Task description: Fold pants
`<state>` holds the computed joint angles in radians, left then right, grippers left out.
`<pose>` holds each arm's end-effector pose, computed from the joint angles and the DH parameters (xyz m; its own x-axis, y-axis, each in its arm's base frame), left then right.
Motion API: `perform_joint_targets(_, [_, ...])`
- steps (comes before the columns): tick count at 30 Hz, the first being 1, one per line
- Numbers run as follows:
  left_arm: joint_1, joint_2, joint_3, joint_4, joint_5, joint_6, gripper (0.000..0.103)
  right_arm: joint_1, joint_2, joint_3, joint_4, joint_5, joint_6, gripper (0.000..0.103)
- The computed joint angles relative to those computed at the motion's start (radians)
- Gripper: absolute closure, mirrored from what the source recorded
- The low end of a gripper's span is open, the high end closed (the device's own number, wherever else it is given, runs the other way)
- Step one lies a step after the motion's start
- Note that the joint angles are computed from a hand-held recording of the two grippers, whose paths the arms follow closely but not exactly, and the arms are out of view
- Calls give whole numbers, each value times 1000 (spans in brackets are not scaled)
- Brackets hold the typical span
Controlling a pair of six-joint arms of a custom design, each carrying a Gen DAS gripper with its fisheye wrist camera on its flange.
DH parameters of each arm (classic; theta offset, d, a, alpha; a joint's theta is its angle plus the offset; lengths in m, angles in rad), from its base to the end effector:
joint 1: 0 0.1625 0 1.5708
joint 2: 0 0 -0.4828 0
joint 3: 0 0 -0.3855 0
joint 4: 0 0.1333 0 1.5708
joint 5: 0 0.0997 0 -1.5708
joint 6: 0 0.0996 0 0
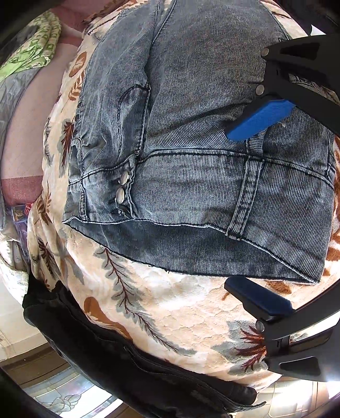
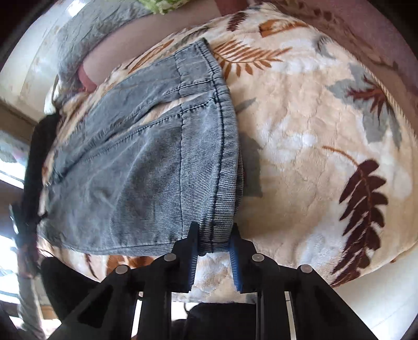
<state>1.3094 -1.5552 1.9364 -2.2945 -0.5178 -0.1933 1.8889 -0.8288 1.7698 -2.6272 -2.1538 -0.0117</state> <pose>0.0894 -0.5165 0.4889 -0.5900 -0.3259 -0.7387 0.1325 0.8634 -0.4868 0.2816 -0.6042 0.1357 -0.8091 -0.2119 0.5482 -0.3202 0.9411 -0.1087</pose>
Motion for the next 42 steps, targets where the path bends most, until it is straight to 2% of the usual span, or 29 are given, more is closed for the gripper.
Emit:
perform_joint_targets(2, [-3, -4, 4, 1, 11, 4, 0, 10, 15, -11, 7, -64, -16, 81])
perform_joint_targets(5, [-8, -12, 6, 11, 8, -3, 0, 0, 32, -22, 13, -66, -9, 79])
perform_joint_targets(6, [-11, -15, 6, 7, 6, 7, 0, 8, 38, -25, 11, -82, -12, 75])
perform_joint_targets(8, [-20, -15, 5, -19, 14, 37, 0, 28, 47, -47, 60, -131, 0, 63])
perform_joint_targets(10, [-26, -10, -9, -85, 20, 81, 0, 47, 50, -58, 27, -158, -8, 34])
perform_joint_targets(12, [-17, 4, -51, -174, -19, 132, 0, 57, 51, -76, -32, -160, -15, 33])
perform_joint_targets(14, [5, 36, -123, -222, -71, 144, 0, 55, 62, -113, -81, -124, -19, 33])
perform_joint_targets(17, [73, 121, -288, -214, -215, 125, 0, 27, 97, -225, -66, -18, -25, 33])
perform_joint_targets(19, [110, 188, -390, -181, -250, 112, 0, 11, 142, -321, -30, 43, -5, 33])
perform_joint_targets(23, [154, 308, -545, -152, -227, 131, 3, -15, 250, -518, 34, 130, 10, 32])
perform_joint_targets(24, [163, 331, -576, -141, -220, 131, 7, -17, 283, -577, 58, 131, 5, 33])
perform_joint_targets(25, [174, 351, -607, -131, -234, 124, 18, -19, 314, -634, 83, 128, 1, 33])
perform_joint_targets(27, [194, 384, -665, -86, -257, 102, 27, -27, 380, -757, 137, 119, 1, 33])
perform_joint_targets(31, [212, 438, -732, -56, -245, 77, 27, -40, 507, -1006, 276, 111, -5, 33])
perform_joint_targets(35, [213, 469, -762, -68, -234, 118, 27, -46, 621, -1224, 404, 91, -30, 33])
perform_joint_targets(36, [212, 475, -769, -64, -223, 121, 33, -47, 656, -1292, 451, 76, -28, 33])
perform_joint_targets(37, [213, 485, -782, -46, -211, 119, 52, -48, 690, -1358, 495, 67, -23, 33])
perform_joint_targets(38, [214, 497, -800, -14, -193, 105, 61, -50, 720, -1415, 533, 53, -18, 33])
perform_joint_targets(39, [212, 507, -810, -1, -157, 97, 70, -51, 760, -1496, 594, 31, -9, 41])
perform_joint_targets(40, [211, 514, -814, -4, -136, 106, 78, -52, 784, -1539, 624, 12, -3, 62])
perform_joint_targets(41, [210, 518, -818, -5, -130, 112, 81, -51, 787, -1541, 616, -3, -5, 66])
perform_joint_targets(42, [209, 519, -821, -9, -133, 115, 90, -52, 767, -1500, 584, 8, -10, 74])
